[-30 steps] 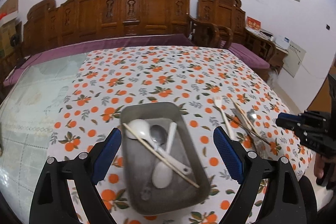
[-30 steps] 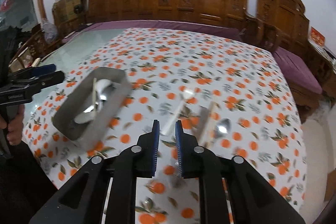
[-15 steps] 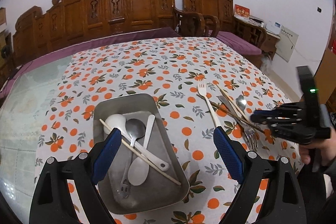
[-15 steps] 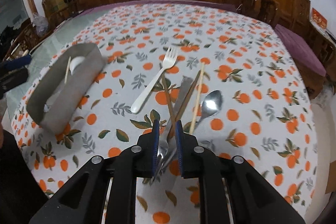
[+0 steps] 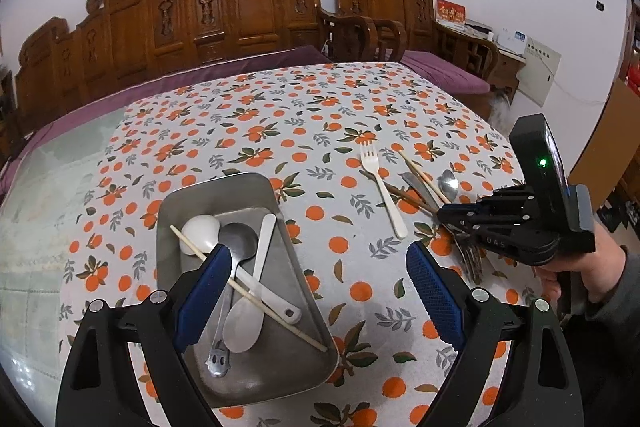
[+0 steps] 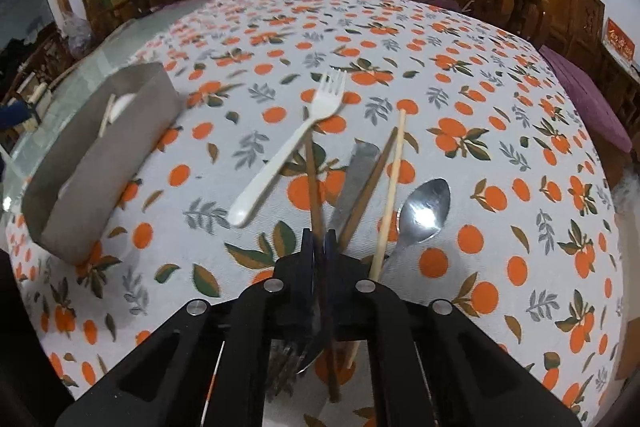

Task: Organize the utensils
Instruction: 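Move the right gripper to the utensils and grasp a wooden chopstick, then grasp the white plastic fork with the left gripper while the right gripper holds the chopstick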

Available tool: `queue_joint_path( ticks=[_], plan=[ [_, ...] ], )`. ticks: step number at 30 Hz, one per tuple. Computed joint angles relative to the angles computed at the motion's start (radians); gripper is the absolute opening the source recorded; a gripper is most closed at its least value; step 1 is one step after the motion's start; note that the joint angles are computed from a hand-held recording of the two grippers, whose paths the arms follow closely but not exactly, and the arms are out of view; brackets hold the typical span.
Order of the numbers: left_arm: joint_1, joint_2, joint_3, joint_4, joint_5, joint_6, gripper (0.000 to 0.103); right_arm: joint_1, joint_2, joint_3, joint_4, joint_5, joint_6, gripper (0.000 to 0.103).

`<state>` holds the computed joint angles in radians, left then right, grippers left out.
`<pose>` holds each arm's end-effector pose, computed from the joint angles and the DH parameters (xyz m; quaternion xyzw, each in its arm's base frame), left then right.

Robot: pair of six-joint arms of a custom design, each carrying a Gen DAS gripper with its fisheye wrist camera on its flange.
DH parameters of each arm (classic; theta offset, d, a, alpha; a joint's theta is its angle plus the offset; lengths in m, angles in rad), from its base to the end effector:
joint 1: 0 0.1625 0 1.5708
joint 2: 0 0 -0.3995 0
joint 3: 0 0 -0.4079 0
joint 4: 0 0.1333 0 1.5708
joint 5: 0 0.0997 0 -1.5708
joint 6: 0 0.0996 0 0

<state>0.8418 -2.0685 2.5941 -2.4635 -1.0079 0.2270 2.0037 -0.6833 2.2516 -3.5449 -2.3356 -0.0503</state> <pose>-0.0511 -0.3371 0.2660 0.3895 0.8620 -0.2377 0.2210 0.2391 -0.3641 -0.0198 0.1444 -0.9003 0.2530 0.3233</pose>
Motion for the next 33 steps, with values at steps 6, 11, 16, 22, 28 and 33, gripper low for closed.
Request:
queue_joint_path(
  ticks=[6,11,16,22,28,33],
  plan=[
    [-0.032,0.006,0.009,0.013,-0.005,-0.026,0.085,0.002,-0.066,0.051,-0.050,0.054,0.015,0.006],
    [-0.058,0.068,0.010,0.007,0.007,-0.049,0.085,0.006,-0.122,0.083,-0.099,0.054,-0.007,0.006],
    [-0.054,0.192,-0.006,-0.062,0.002,-0.084,0.085,-0.036,-0.174,0.120,-0.148,0.058,-0.027,0.006],
    [-0.029,0.418,-0.060,-0.193,-0.010,-0.087,0.081,-0.098,-0.189,0.144,-0.199,0.075,-0.058,0.006],
    [-0.004,0.624,-0.138,-0.270,0.005,-0.075,0.062,-0.133,-0.200,0.155,-0.229,0.095,-0.087,0.006],
    [0.029,0.761,-0.212,-0.293,-0.006,-0.099,0.049,-0.147,-0.201,0.158,-0.244,0.102,-0.093,0.006]
  ],
)
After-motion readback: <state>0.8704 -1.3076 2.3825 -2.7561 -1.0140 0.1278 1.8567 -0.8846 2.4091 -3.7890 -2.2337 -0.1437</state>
